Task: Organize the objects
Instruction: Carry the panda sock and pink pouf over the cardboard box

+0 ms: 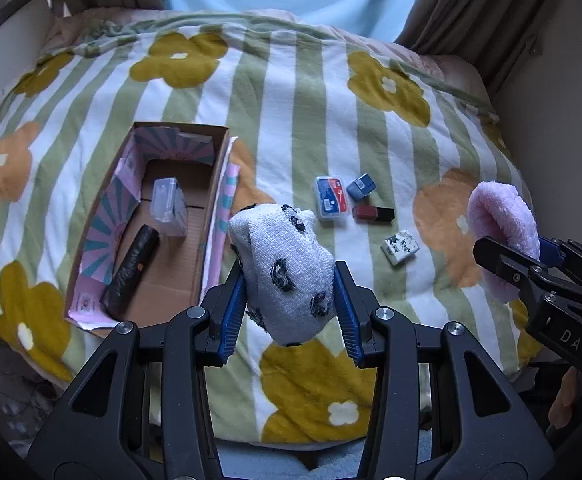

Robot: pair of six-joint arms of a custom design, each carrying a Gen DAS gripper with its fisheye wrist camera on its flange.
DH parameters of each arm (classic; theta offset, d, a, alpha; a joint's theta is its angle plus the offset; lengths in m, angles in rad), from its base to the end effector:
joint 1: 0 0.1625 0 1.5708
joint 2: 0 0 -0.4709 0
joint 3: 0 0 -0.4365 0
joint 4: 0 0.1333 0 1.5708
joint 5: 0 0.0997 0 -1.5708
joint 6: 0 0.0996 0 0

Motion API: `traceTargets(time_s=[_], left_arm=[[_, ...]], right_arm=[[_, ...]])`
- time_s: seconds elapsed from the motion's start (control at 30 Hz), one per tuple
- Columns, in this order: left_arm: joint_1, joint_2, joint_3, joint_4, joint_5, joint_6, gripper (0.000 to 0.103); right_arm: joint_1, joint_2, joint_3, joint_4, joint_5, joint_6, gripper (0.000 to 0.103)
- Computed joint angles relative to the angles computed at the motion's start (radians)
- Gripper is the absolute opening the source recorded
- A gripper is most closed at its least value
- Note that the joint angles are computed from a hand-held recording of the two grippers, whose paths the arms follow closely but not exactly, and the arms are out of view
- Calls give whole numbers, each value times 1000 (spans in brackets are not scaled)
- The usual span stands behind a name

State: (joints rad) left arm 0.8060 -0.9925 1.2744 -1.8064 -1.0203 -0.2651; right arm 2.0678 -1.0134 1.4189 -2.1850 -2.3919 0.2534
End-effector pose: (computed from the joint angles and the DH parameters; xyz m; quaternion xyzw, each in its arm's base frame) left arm -0.4010 -0.6856 0.3460 0.2440 0.9307 -0.1144 0.2474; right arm 0.4163 -0.6408 0.3442 0.0695 -0.9102 0.2343 0.3343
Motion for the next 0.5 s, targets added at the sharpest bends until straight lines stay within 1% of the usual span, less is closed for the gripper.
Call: traceTargets(time_s=[0.23, 0.5], left_arm=[[32, -32, -4, 27, 42, -46, 38], [95, -37, -35, 83, 66, -79, 38]], right_arm=[[4, 95, -93, 15, 65, -61, 45], [-3, 241, -257, 44, 91, -134, 45]])
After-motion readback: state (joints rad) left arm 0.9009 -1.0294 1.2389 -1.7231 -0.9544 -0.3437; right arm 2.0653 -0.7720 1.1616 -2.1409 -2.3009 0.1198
